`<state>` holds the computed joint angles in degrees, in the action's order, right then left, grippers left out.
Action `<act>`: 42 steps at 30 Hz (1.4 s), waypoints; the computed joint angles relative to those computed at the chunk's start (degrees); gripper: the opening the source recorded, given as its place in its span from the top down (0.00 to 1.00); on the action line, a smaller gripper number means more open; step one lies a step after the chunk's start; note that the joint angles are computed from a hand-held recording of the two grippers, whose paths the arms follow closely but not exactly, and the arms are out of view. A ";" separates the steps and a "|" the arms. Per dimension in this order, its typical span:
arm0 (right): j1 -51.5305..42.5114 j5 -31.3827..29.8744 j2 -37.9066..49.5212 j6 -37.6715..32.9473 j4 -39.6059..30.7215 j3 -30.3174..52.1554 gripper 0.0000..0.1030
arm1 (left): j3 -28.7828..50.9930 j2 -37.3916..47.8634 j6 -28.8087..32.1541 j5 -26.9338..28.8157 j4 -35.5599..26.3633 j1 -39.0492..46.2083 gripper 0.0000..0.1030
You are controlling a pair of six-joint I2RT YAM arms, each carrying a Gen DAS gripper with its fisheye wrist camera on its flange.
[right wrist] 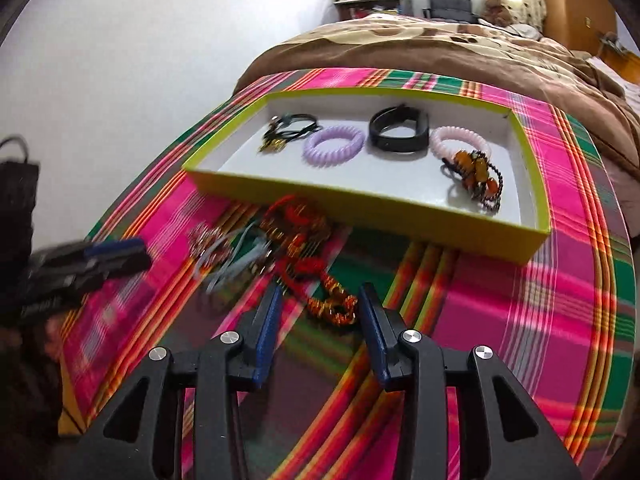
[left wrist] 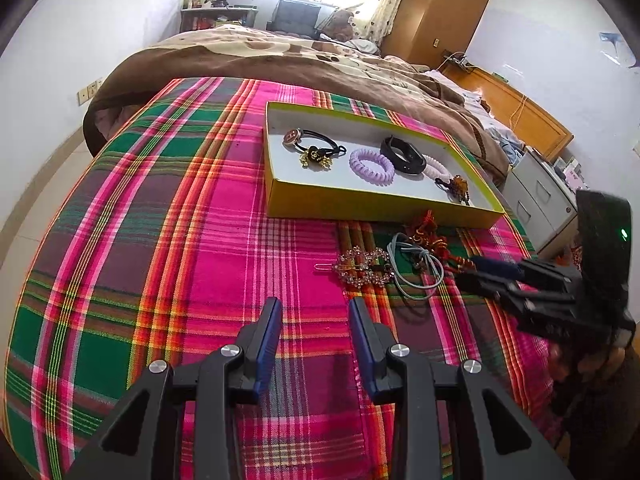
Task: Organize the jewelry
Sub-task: 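Close the right tool on the red tassel cord and lift it, then grasp the rhinestone hair clip with the left tool while the right tool holds the tassel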
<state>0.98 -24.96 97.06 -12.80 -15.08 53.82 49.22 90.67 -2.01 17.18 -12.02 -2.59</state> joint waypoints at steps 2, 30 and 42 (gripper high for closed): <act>0.81 0.19 -0.80 -1.31 -0.46 -0.62 0.61 | 0.22 0.34 -0.08 -0.19 -0.07 0.00 0.67; 3.38 14.86 -6.35 8.97 7.55 -7.98 0.84 | 9.73 8.01 6.63 -3.99 -3.49 -4.92 0.54; 2.10 13.47 -8.41 10.44 8.32 -10.23 0.84 | 9.49 9.33 9.40 -5.98 -2.80 -9.32 0.54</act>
<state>3.08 -11.49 88.66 -2.36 -6.76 43.60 58.71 99.99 7.39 11.20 -14.82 -11.91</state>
